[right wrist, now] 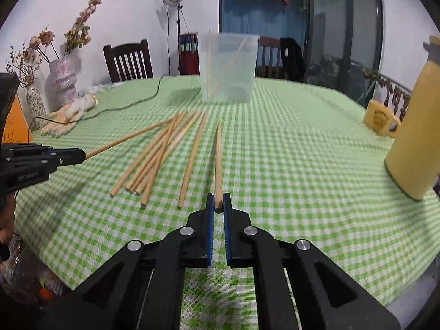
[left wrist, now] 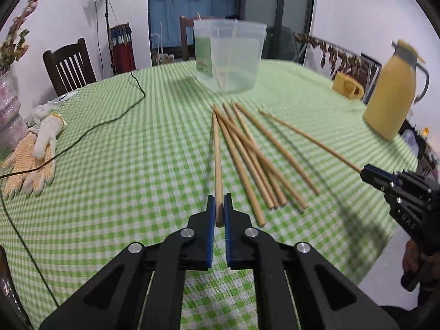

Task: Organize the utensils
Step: 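Lift the chopstick with the left tool and carry it over the clear box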

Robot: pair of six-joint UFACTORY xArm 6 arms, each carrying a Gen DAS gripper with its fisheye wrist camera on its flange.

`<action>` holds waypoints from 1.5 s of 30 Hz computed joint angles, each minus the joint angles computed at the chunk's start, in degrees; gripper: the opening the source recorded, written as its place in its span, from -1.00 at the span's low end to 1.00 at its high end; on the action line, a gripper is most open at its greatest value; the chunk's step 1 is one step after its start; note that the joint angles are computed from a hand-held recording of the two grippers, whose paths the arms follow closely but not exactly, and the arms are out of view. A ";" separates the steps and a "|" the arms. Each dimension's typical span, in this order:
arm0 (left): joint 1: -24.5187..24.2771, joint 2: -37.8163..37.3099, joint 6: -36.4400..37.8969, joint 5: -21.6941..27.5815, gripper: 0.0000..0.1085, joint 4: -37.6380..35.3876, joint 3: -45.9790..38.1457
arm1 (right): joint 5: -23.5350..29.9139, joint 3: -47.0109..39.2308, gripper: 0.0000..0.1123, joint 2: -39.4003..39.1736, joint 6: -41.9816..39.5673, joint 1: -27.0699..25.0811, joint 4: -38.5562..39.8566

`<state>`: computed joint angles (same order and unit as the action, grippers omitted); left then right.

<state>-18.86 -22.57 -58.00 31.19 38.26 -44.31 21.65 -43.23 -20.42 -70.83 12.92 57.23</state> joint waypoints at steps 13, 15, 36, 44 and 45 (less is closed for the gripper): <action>-2.15 -11.18 0.09 4.24 -0.94 3.57 -1.59 | 3.05 -0.59 -0.89 -6.95 -8.56 -3.39 6.91; -2.27 -12.00 1.76 5.21 -0.94 2.23 -2.59 | 5.10 -1.72 -0.89 -7.59 -8.15 -4.45 6.40; 6.90 11.16 39.45 11.34 -0.94 -25.42 -34.97 | 37.48 -47.24 -0.88 20.56 19.76 -7.85 -18.98; 9.84 20.85 45.10 19.91 -0.94 -32.40 -48.75 | 52.83 -80.10 -0.88 40.13 33.01 -4.31 -32.67; 10.26 21.76 45.68 20.58 -0.94 -32.95 -49.98 | 53.50 -81.81 -0.88 41.18 33.43 -4.05 -33.40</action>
